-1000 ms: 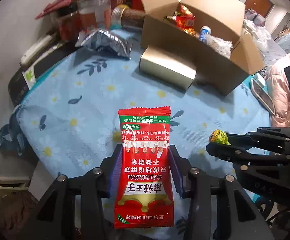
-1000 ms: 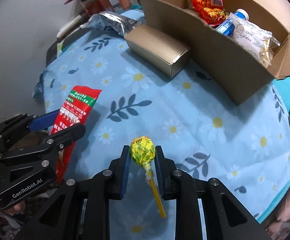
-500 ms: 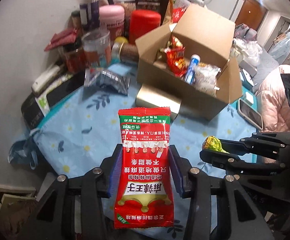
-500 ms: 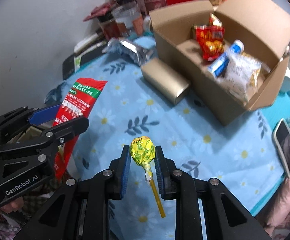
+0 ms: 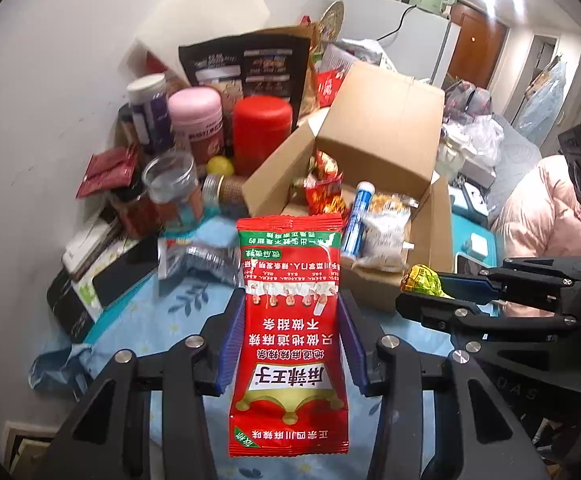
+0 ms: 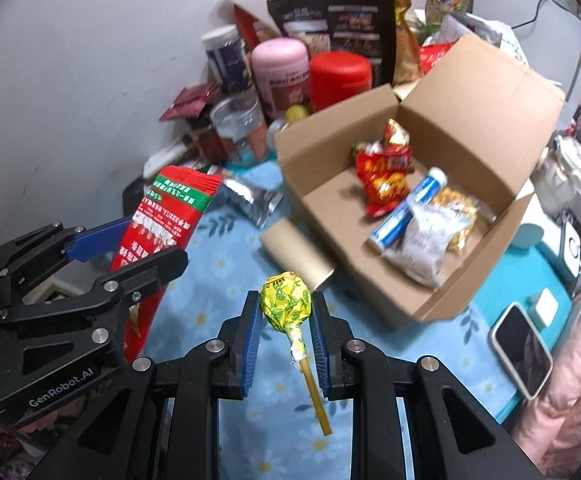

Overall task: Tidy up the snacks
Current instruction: 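Lift the red packet and lollipop with both tools and carry them toward the box, then lower the red packet and lollipop into the box and open both tools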

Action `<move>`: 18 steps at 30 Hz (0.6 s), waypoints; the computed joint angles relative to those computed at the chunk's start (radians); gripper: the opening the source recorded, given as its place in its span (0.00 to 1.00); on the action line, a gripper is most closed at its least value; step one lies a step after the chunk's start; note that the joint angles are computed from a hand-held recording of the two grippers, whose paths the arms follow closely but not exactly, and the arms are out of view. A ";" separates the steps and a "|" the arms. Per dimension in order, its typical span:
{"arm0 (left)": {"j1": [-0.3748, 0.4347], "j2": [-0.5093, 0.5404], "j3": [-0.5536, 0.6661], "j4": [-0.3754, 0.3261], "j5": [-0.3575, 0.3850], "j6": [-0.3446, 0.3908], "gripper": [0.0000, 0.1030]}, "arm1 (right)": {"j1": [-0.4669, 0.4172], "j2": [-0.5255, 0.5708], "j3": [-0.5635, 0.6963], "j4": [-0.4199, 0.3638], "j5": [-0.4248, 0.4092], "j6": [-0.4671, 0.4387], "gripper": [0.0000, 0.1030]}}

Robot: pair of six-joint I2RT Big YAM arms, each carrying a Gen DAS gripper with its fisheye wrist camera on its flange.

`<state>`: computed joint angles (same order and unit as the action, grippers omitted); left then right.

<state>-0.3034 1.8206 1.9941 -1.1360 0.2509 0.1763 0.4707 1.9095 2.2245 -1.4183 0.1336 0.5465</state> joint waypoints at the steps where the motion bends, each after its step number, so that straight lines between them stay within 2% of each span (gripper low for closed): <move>1: -0.002 0.006 0.011 -0.001 0.001 -0.001 0.43 | -0.006 0.006 0.015 -0.006 0.004 -0.004 0.23; 11: -0.036 0.159 0.267 -0.077 0.008 -0.002 0.43 | -0.074 0.061 0.125 -0.045 0.014 -0.045 0.23; 18: -0.054 0.334 0.549 -0.189 0.021 0.009 0.43 | -0.125 0.113 0.210 -0.079 0.018 -0.063 0.23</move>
<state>-0.3572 2.1545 2.5433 -1.3251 0.2714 0.1850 0.3453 2.0228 2.4345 -1.4976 0.1512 0.4831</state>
